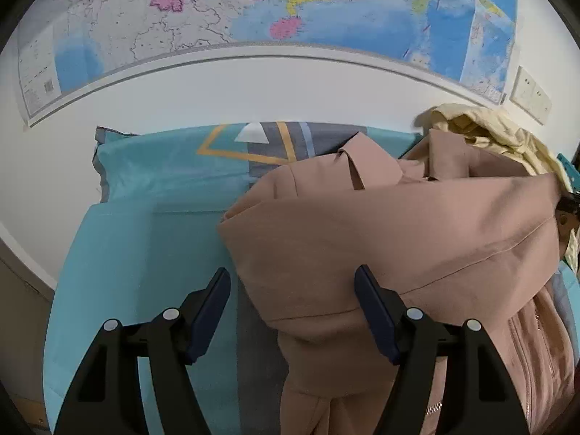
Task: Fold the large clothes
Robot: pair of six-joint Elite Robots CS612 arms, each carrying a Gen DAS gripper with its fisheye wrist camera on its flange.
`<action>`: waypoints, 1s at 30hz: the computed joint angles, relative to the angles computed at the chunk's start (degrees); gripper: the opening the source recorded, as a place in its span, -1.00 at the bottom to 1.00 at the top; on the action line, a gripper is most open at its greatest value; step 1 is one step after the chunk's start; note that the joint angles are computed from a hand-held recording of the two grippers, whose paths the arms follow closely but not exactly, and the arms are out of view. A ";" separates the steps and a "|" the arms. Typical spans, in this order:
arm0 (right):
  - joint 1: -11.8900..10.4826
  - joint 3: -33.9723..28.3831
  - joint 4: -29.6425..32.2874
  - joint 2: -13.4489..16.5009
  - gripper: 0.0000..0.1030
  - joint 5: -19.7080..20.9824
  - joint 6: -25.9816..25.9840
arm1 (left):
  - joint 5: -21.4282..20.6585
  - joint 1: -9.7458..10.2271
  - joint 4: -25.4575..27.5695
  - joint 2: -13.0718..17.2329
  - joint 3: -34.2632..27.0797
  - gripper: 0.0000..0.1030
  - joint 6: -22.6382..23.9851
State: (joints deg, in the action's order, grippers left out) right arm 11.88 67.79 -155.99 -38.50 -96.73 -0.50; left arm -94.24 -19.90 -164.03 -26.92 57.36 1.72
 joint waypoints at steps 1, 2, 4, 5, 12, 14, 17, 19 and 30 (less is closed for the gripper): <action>-0.28 -1.10 2.78 0.84 -0.02 0.04 1.18 | 0.62 -0.24 1.23 0.47 -0.82 0.34 0.39; -0.42 -1.72 4.51 1.50 0.00 -0.13 1.40 | 1.55 -0.46 2.03 0.84 -1.37 0.34 0.86; -0.35 -1.59 5.06 2.18 0.02 -1.20 2.21 | 5.70 -1.21 4.24 1.97 -2.88 0.34 2.37; -0.49 -0.33 3.34 1.85 0.12 -0.53 3.11 | 6.77 -1.37 4.69 2.32 -3.27 0.34 2.68; -3.21 12.56 -12.26 -3.47 0.52 9.69 12.03 | 7.91 -1.14 4.17 2.82 -3.60 0.34 1.39; -3.93 13.88 -11.87 -3.74 0.35 12.72 13.20 | 7.92 -1.15 4.12 2.84 -3.53 0.34 1.52; -2.84 11.75 -6.81 -2.75 -0.86 8.72 11.37 | 8.63 -1.32 3.47 2.93 -3.46 0.34 1.93; -2.49 10.82 -8.04 -2.33 -0.88 7.98 11.52 | 8.80 -1.40 3.69 2.97 -3.69 0.34 1.33; -2.14 9.79 -8.81 -1.04 -0.56 1.11 15.01 | 8.12 -1.43 1.76 2.58 -2.84 0.45 1.70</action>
